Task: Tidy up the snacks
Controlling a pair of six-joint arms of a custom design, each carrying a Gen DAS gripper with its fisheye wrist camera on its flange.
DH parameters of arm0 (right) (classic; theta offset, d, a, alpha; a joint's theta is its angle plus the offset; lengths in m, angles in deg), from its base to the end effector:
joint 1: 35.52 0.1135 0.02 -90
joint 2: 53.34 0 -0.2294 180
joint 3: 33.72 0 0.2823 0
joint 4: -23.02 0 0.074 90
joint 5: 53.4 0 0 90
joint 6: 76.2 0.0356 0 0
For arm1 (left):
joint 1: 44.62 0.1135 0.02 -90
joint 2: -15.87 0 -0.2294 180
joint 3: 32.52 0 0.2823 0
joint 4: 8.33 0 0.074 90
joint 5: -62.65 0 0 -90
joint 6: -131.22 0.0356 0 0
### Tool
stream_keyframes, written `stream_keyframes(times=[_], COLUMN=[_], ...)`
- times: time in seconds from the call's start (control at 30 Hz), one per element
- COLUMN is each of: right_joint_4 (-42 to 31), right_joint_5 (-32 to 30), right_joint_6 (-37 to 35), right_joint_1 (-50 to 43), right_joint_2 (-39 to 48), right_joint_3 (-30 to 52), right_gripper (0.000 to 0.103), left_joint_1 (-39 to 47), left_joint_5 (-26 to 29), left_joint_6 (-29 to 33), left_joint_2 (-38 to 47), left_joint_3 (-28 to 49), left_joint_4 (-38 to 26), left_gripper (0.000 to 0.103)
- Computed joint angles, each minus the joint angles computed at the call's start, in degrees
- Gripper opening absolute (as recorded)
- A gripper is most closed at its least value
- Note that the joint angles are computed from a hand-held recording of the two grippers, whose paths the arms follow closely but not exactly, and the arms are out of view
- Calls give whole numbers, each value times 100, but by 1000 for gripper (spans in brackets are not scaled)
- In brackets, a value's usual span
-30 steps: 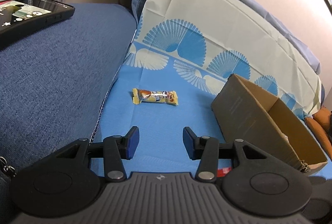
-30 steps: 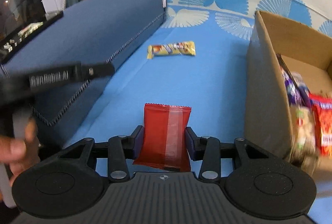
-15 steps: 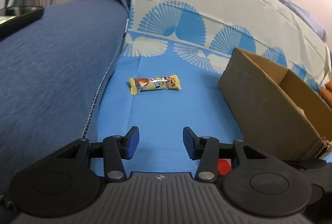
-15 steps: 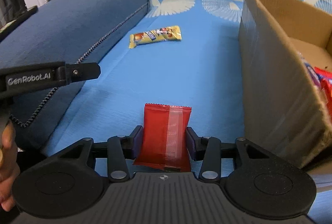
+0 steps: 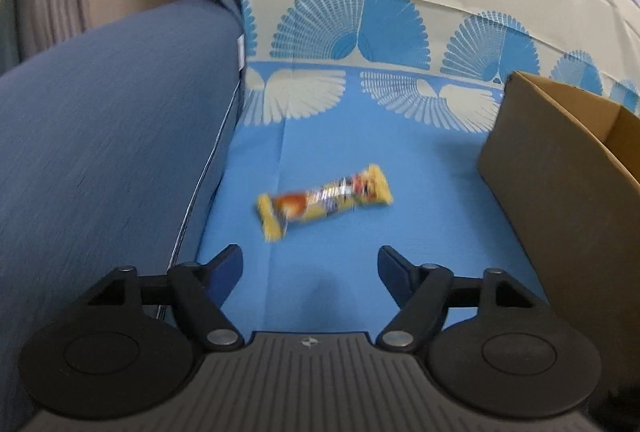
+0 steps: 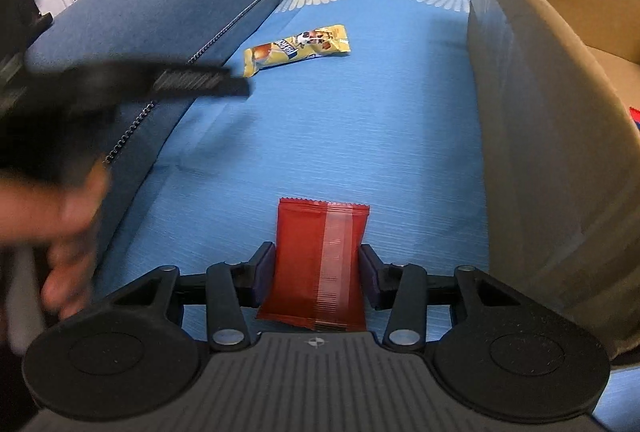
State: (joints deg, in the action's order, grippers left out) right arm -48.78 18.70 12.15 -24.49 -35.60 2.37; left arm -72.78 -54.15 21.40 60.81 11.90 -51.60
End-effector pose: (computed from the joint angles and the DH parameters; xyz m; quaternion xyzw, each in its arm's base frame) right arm 0.1291 0.0363 0.1856 -0.1521 0.9269 0.1726 0.2966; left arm 0.1982 -0.0879 0.1998 -0.0256 0.8990 0.0395 0.4354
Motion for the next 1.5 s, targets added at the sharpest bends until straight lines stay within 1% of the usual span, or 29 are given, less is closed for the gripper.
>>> stream_keyframes(times=[0.1,0.2,0.3,0.37,0.4,0.43,0.47,0.53,0.57,0.63,0.8,0.97,1.17,1.27,1.3,1.33,1.37,1.43,1.47,1.5], right_joint_4=[-6,53,98,142,148,165,180,222,216,237,243,162,-41,-209,-231,-271,-280,-300,-307,-332], right_joint_5=[-120,-139,-124,-204,-229,-245,-242,-217,-208,-192,-134,-20,49,202,205,187,201,220,215,206], right_joint_6=[-51,-64,-60,-110,-110,-112,-107,-80,-69,-51,-38,28,11,78,62,36,53,29,-15,-67], right_joint_1=[-105,-97,-62,-150,-174,-187,-182,-156,-148,-134,-90,3,-35,105,84,50,74,92,86,71], right_joint_2=[152,238,273,364,386,415,423,434,410,399,304,143,-54,-292,-314,-349,-359,-383,-381,-412], right_joint_3=[68,84,82,93,100,107,104,94,85,71,22,-8,11,-20,-26,-34,-37,-45,-44,-54], right_gripper=[47,47,47,47,47,47,47,47,47,47,47,47,47,47,47,47,47,47,47,47], left_joint_1=[143,320,449,542,594,626,658,697,690,704,763,647,105,-29,-38,-27,19,154,191,246], left_joint_5=[-36,96,180,312,412,494,569,681,652,699,916,1116,1101,1066,1020,976,956,954,933,932], left_joint_6=[458,957,1279,1357,1362,1346,1329,1326,1336,1277,809,12,-811,-1011,-1010,-1004,-1000,-970,-931,-847], left_joint_2=[1154,2196,2897,3141,3255,3325,3362,3370,3365,3283,2530,1378,-396,-940,-1034,-1035,-962,-652,-418,-181], left_joint_3=[539,1069,1452,1618,1729,1807,1858,1908,1922,1920,1635,1226,502,286,240,238,261,364,437,509], left_joint_4=[615,1086,1352,1402,1343,1273,1206,1059,987,832,403,-407,-1590,-1896,-1894,-1860,-1790,-1499,-1283,-1080], left_gripper=[84,85,84,84,80,76,74,61,57,28,3,3,3,3,7,12,15,31,36,48])
